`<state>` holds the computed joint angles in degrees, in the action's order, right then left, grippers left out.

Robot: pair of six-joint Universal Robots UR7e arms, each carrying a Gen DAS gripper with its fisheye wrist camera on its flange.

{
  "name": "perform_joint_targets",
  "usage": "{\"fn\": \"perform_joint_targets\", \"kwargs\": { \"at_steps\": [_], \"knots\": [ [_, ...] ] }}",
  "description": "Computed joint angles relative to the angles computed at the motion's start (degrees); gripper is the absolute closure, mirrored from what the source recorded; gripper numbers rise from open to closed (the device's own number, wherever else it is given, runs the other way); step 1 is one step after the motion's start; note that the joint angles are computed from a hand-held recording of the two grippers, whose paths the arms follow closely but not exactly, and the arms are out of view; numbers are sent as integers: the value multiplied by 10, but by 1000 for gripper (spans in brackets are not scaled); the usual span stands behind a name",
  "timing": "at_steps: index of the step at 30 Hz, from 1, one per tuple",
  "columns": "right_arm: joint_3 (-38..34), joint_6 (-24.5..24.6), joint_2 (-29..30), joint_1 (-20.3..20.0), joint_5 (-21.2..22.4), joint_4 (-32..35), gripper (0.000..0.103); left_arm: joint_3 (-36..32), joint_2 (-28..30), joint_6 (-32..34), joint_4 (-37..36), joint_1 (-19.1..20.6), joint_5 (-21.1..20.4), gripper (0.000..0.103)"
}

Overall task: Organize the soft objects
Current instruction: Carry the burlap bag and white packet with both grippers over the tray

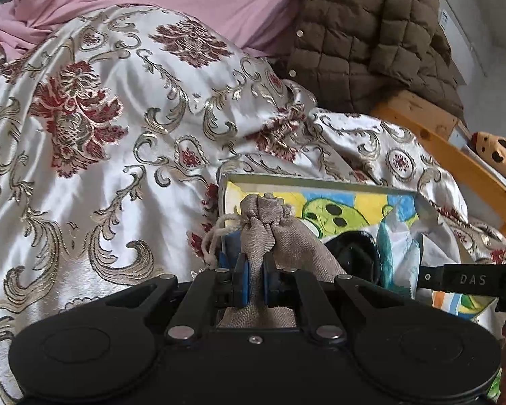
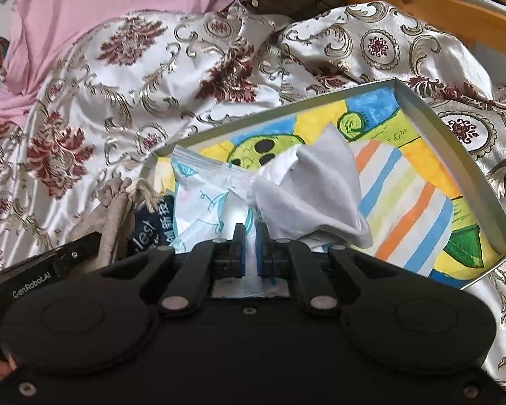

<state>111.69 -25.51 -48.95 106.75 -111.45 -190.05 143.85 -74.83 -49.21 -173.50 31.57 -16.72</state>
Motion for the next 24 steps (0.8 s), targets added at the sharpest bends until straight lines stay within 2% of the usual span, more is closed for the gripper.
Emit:
{"fn": "perform_joint_targets", "kwargs": {
  "at_steps": [4,13,19,24],
  "knots": [
    [-7,-7,14,-1,-8,-2,102,0,12,21,-22,7,-12,95],
    [-7,-23,34,0,-28,-13,102,-6,21,17,9,18,-25,95],
    [3,-2,14,-8,3,-5,98,-7,11,-10,39,14,-19,89],
    [19,-12,-1,-8,25,-24,84,-9,-1,-37,74,6,-9,81]
  ]
}}
